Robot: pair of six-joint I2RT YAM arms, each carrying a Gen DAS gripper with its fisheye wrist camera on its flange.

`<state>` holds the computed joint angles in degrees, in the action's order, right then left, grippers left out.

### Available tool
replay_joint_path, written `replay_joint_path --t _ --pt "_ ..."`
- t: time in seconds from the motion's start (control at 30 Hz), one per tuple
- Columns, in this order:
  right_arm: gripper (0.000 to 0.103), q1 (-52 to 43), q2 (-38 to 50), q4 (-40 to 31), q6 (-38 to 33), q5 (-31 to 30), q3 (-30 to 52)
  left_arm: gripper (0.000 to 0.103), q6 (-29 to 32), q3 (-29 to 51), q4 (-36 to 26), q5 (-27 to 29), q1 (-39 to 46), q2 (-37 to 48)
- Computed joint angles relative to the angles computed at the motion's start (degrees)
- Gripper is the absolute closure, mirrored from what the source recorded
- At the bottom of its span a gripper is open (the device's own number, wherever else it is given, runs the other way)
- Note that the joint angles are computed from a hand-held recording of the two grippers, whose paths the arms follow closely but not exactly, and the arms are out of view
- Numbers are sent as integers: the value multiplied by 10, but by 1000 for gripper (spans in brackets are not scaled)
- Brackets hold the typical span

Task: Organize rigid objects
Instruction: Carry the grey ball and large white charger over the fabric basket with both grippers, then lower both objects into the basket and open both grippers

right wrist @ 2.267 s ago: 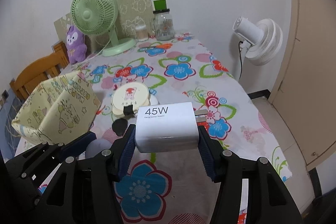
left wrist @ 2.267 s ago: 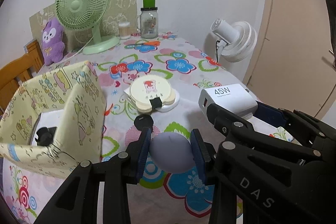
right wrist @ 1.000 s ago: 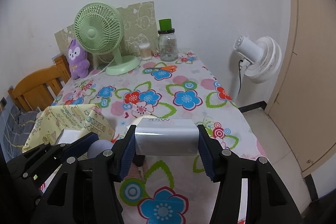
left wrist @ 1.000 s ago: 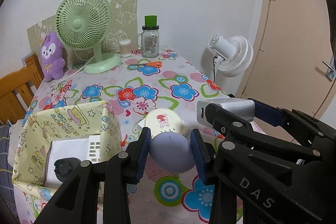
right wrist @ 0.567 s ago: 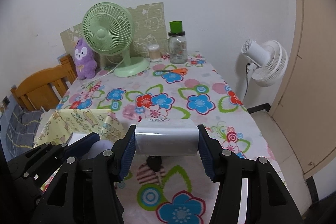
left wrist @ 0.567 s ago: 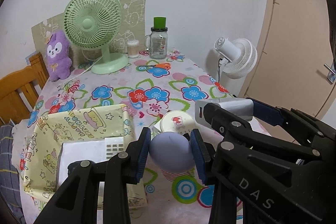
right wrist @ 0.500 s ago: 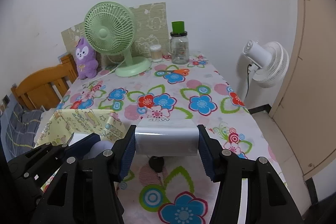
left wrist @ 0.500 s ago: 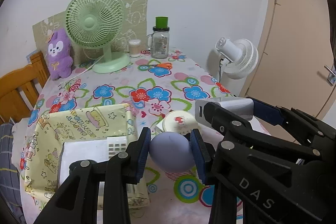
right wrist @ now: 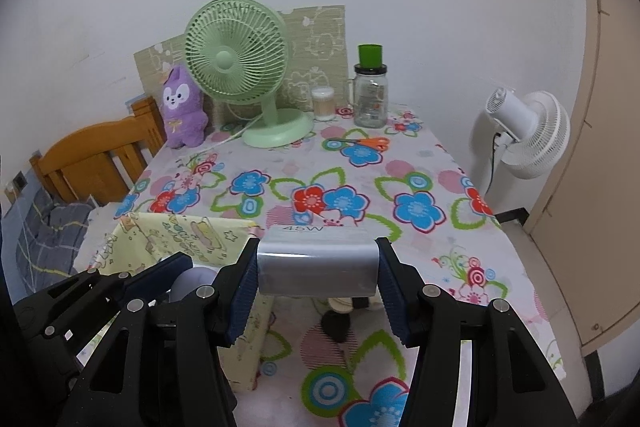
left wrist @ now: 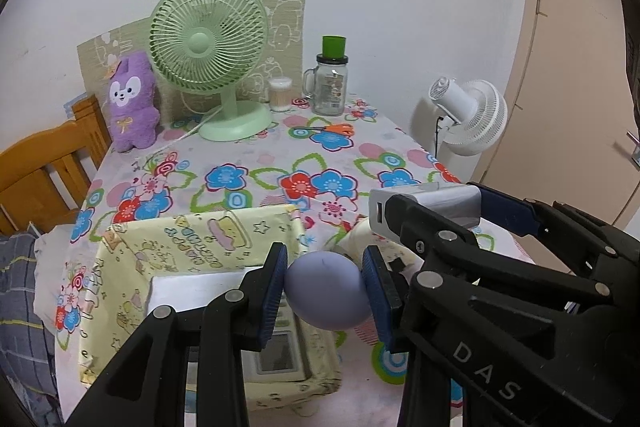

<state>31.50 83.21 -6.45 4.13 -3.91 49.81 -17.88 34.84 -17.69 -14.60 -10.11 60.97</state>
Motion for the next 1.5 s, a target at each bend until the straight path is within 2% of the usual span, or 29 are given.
replay_joint_path --t 0.83,1.5 --pt "45 115 89 -1 34 40 74 63 105 -31 -14 114 183 -38" --pt "45 173 191 -33 47 58 163 63 184 -37 26 196 326 36"
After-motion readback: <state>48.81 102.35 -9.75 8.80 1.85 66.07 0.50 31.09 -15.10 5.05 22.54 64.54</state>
